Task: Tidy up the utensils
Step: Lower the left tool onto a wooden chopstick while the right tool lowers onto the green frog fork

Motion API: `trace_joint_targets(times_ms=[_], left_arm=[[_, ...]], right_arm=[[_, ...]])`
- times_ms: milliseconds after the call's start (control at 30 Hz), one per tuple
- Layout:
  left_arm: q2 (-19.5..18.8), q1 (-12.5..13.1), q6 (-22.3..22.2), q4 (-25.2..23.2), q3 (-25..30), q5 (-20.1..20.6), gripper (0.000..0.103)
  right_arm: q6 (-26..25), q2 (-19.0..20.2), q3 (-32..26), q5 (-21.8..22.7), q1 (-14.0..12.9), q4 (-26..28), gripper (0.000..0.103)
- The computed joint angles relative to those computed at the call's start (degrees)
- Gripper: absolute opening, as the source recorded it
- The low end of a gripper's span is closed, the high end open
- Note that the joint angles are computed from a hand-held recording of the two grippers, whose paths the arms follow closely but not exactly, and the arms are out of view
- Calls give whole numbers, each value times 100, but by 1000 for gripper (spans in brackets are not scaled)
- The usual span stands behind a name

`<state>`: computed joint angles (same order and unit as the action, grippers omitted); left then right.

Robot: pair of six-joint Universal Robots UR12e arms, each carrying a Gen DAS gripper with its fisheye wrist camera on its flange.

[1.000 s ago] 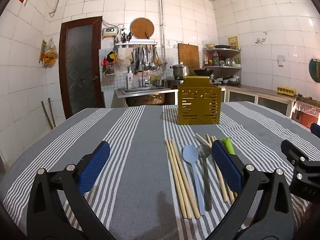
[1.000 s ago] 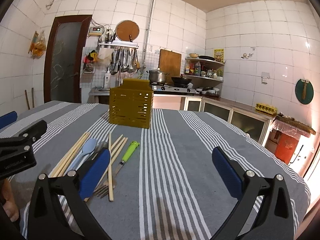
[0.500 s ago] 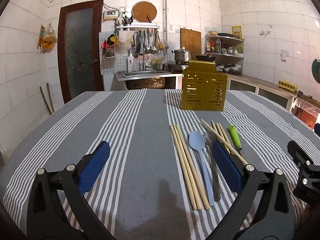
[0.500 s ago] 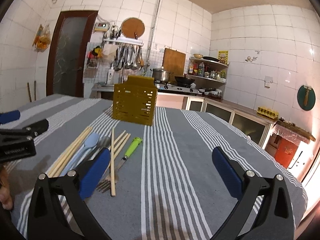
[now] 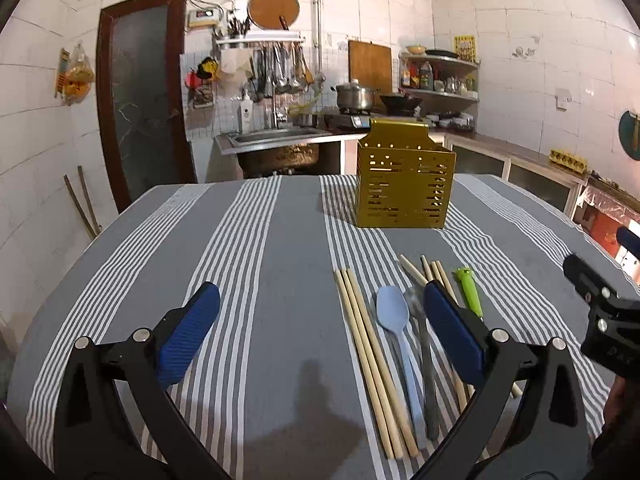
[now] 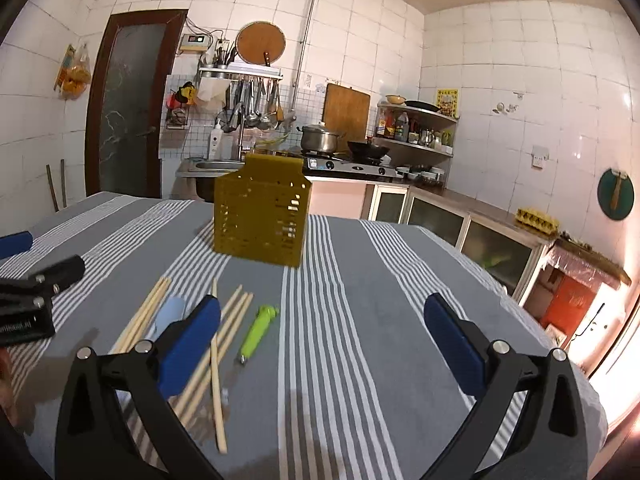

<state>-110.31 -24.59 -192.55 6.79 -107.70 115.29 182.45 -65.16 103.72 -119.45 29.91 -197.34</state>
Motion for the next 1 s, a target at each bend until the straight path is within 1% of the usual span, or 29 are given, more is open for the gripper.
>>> trace_joint_targets(times_ms=[67,133,233,300,367,400,467,500,567,600,700,767,867,900,1000], left_arm=[[-9,64,36,-378,148,-118,98],[-46,106,24,-606,266,-198,98],[-128,153,89,-912,475,-234,98],[-169,196,175,-1177,627,-338,98],[-194,252,124,-1344,726,-433,98],[-199,292,77,-1398,750,-516,98],[-237,364,-93,-1598,836,-647,98],[-264,424,-239,-1747,886,-791,98],[-320,518,-452,-1876,928,-1084,98],[-363,553,-551,-1960,948,-1167,98],[-469,586,-596,-2226,983,-1268,90],[-545,610,-595,-2478,1042,-1350,84],[-620,622,-582,-2644,1105,-1296,82],[-638,622,-586,-2656,1110,-1238,82],[-622,652,-664,-2634,1078,-1266,82]], right_arm=[[74,22,-155,40,-24,206,99],[183,44,-291,63,-51,468,99],[386,102,-568,14,-84,1212,99],[589,134,-768,44,-135,1908,99],[867,143,-870,137,-197,2349,99],[996,156,-906,189,-226,2480,99],[1123,218,-989,216,-254,2602,99],[1119,273,-1041,160,-250,2628,99],[1094,376,-1135,76,-241,2685,99],[1107,423,-1195,78,-244,2777,99],[1183,508,-1249,236,-279,3005,98],[1255,548,-1282,248,-293,3164,98],[1379,586,-1315,329,-323,3282,95],[1401,598,-1324,356,-331,3320,95],[1460,625,-1362,454,-356,3471,94]])
